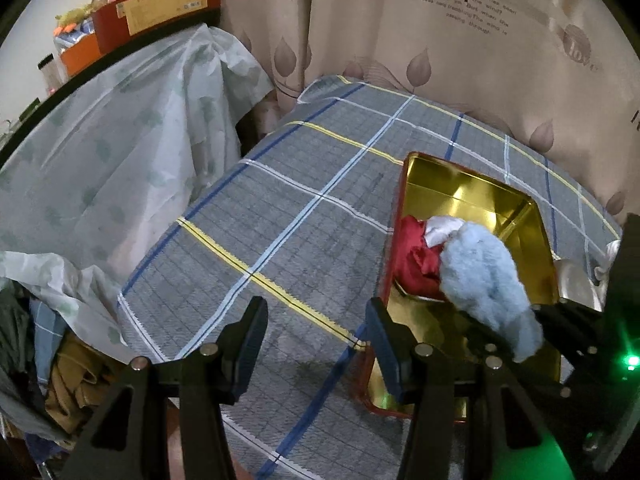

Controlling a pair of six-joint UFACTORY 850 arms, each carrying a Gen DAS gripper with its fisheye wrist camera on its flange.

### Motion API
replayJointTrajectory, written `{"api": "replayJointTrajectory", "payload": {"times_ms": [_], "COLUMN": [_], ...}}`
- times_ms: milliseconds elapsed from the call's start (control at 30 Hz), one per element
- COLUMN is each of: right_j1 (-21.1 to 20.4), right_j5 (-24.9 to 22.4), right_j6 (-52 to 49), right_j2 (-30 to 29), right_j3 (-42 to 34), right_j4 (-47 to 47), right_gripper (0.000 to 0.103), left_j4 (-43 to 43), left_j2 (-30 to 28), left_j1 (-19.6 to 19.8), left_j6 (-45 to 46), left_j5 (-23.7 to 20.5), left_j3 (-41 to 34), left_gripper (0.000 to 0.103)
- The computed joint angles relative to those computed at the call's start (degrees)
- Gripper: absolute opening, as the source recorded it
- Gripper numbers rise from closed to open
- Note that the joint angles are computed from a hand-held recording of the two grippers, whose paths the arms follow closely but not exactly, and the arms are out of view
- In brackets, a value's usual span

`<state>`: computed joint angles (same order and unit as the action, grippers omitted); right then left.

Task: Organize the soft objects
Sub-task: 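Carry the blue sock into the gold tray and open the right tool, then move the right tool back over the pile of white cloths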

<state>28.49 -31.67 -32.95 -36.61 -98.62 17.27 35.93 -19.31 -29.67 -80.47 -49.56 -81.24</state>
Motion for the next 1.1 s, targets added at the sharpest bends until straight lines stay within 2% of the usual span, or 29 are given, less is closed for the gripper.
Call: {"api": "replayJointTrajectory", "payload": {"times_ms": [167, 300, 367, 433, 567, 833, 1100], "right_j1": [-0.01, -0.01, -0.09, -0.24, -0.31, -1.79, -4.3], "right_j5": [-0.91, -0.15, 0.39, 1.16, 2.8, 5.26, 7.88], "right_j6": [-0.55, -0.61, -1.62, -3.03, -5.06, -13.55, -22.27], "right_j2": [-0.27, 0.06, 0.48, 1.22, 3.05, 8.48, 14.88], "right_j3": [-0.08, 0.54, 1.02, 1.89, 3.86, 8.71, 15.16], "right_j4": [0.64, 0.68, 1.87, 3.74, 5.61, 14.96, 25.94], "right_gripper": [0.03, 0.032, 0.045, 0.049, 0.067, 0.077, 0.077], "left_j4": [-1.45, -1.51, -1.45, -1.28, -0.23, 1.8, 2.75], "left_j2": [0.56, 0.25, -0.13, -0.28, -0.43, -1.21, -2.15], "left_j1": [0.61, 0.67, 0.58, 0.49, 0.09, -0.48, -1.22], "left_j6": [0.09, 0.36, 0.59, 0.35, -0.03, -0.46, 0.59], "left_j5": [1.85, 1.47, 0.6, 0.09, -0.86, -3.54, -4.78], "left_j3": [0.88, 0.73, 0.39, 0.26, -0.06, -0.84, -1.63], "left_gripper": [0.052, 0.052, 0.052, 0.052, 0.052, 0.052, 0.052]}}
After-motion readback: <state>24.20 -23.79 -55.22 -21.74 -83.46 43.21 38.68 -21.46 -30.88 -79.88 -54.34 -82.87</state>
